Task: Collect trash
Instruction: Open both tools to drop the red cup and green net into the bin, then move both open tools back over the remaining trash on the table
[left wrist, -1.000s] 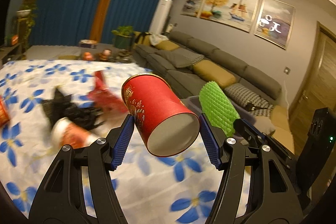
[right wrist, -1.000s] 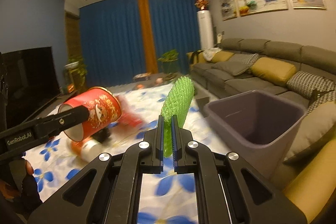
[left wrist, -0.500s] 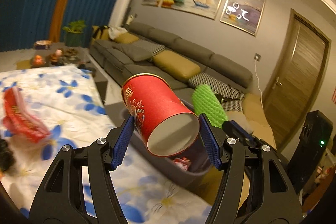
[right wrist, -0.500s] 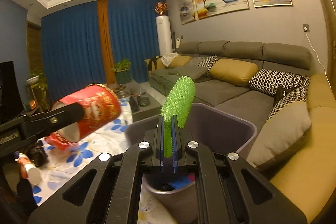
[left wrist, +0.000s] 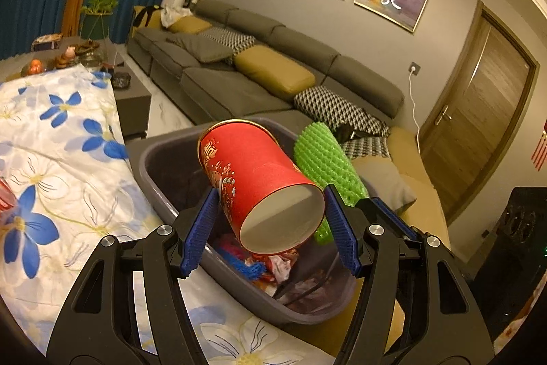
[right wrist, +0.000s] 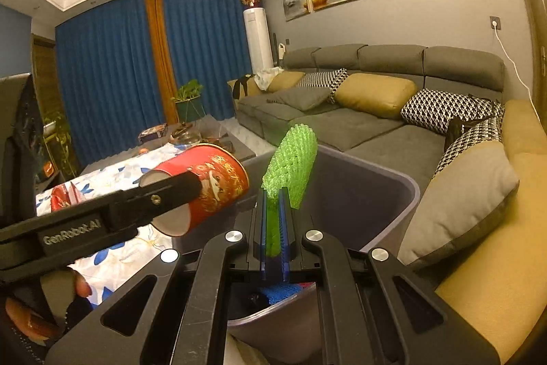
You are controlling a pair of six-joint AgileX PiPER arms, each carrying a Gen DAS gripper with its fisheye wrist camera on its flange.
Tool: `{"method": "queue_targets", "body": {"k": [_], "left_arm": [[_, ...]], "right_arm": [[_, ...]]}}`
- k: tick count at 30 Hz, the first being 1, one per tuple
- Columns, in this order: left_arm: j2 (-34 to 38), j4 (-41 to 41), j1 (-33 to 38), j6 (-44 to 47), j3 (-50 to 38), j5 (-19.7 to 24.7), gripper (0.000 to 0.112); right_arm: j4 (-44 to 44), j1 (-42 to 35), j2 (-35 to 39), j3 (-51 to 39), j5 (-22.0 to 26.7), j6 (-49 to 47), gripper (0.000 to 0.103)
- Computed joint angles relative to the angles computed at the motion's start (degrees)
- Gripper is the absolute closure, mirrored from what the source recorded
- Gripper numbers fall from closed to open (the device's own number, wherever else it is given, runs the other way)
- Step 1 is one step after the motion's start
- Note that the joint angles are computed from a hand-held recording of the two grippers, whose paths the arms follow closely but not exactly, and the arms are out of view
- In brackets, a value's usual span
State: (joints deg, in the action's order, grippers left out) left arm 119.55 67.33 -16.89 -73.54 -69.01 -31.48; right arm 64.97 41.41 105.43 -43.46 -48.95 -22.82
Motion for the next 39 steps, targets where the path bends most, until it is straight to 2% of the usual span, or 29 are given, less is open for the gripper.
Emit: {"method": "queue_targets", "body": {"k": [8, 11, 14, 17, 18, 20, 22, 24, 27, 31, 35, 39], "left_arm": [[4.25, 8.48, -0.11, -10.41, -4.77, -1.08, 0.049], [4.05, 8.59, 0.12, -9.93, -4.31, -1.27, 0.039], [2.95, 6.82, 0.55, -7.75, -2.62, -0.74, 0.028], [0.55, 4.74, 1.38, -5.51, 0.37, 0.69, 0.023], [-1.12, 1.58, 1.68, -2.29, 2.76, 1.50, 0.022], [-3.98, -3.50, 2.41, 2.83, 6.63, 2.38, 0.021], [-8.34, -11.85, 3.27, 11.20, 12.75, 3.12, 0.018], [-11.62, -17.49, 4.14, 17.23, 17.23, 3.81, 0.017], [-18.29, -25.59, 7.33, 26.10, 26.26, 2.48, 0.017], [-26.37, -28.96, 13.28, 31.01, 35.73, 0.47, 0.016], [-33.58, -29.61, 22.60, 35.09, 44.38, -1.89, 0.016], [-36.47, -24.14, 36.06, 35.71, 48.45, -3.84, 0.016]], "right_arm": [[-1.59, -0.95, 1.08, 0.74, 0.83, 3.28, 0.093], [-0.90, -1.26, 1.37, 0.70, 1.25, 3.24, 0.089], [-0.86, -1.33, 0.59, 1.94, 0.74, 4.25, 0.078], [1.08, 0.36, -1.42, 3.91, -1.34, 4.43, 0.056], [1.94, 1.03, -1.91, 4.52, -2.34, 4.50, 0.046], [4.30, 3.34, -2.93, 5.57, -4.88, 4.17, 0.037], [8.79, 6.64, -3.91, 6.01, -7.86, 2.46, 0.021], [11.94, 9.30, -4.48, 6.23, -10.21, 1.50, 0.018], [16.09, 13.22, -4.73, 5.07, -12.43, -1.33, 0.015], [18.16, 17.75, -4.35, 2.04, -12.28, -4.78, 0.013], [18.82, 22.42, -1.89, -3.59, -11.62, -9.01, 0.007], [19.17, 25.98, 2.64, -11.52, -9.49, -14.30, 0.007]]}}
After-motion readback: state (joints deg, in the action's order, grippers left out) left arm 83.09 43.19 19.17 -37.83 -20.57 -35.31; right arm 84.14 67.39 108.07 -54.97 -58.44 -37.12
